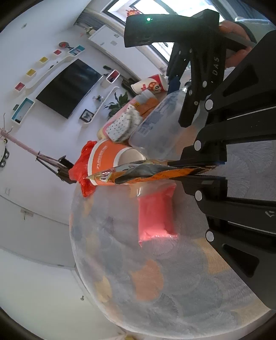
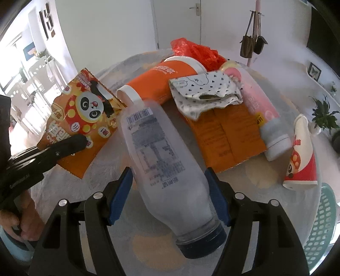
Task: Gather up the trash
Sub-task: 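Carry the snack bag and bottle to the basket and release both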
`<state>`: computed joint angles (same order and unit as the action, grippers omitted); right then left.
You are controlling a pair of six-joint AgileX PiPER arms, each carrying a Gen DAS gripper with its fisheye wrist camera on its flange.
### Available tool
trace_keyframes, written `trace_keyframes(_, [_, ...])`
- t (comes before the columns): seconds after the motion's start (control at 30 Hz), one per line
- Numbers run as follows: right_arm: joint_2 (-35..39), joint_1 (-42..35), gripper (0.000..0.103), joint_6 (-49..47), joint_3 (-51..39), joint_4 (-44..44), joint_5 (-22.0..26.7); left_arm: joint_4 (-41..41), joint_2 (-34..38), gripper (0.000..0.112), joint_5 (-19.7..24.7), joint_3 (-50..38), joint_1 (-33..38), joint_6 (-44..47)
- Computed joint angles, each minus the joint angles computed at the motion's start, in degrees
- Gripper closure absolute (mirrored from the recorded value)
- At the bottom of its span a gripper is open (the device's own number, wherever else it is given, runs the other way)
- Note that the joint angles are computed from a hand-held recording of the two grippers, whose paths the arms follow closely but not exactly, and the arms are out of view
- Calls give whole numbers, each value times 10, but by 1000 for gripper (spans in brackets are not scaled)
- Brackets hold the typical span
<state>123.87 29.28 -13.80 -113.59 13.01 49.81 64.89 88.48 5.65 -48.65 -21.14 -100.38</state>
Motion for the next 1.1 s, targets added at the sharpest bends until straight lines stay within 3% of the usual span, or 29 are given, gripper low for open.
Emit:
trace_keyframes(0.1, [-14, 4, 39, 4, 34, 9, -34, 22, -2, 108, 4, 1, -3, -22])
trace_keyframes(0.17, [-27, -9, 40, -22, 61, 64, -44, 15, -5, 108, 9, 1, -6, -15])
trace_keyframes(0.4, [-140, -25, 41, -40, 193, 98, -138, 142, -43, 108, 25, 2, -29, -134])
trace_keyframes(0.63, [-251, -23, 41, 124, 294, -80, -240, 19, -40, 108, 64, -71, -75, 18])
trace_keyframes(0.77, [-288, -32, 41, 234, 324, -199, -265, -83, -4, 108, 74, -148, -100, 150])
trace_keyframes(0.97, [-332, -106, 41, 243, 368, -192, -292, -239, 99, 108, 115, -313, -150, 349])
trace_keyframes(1.1, [-340, -164, 41, 217, 393, -154, -309, -386, 199, 108, 147, -458, -173, 519])
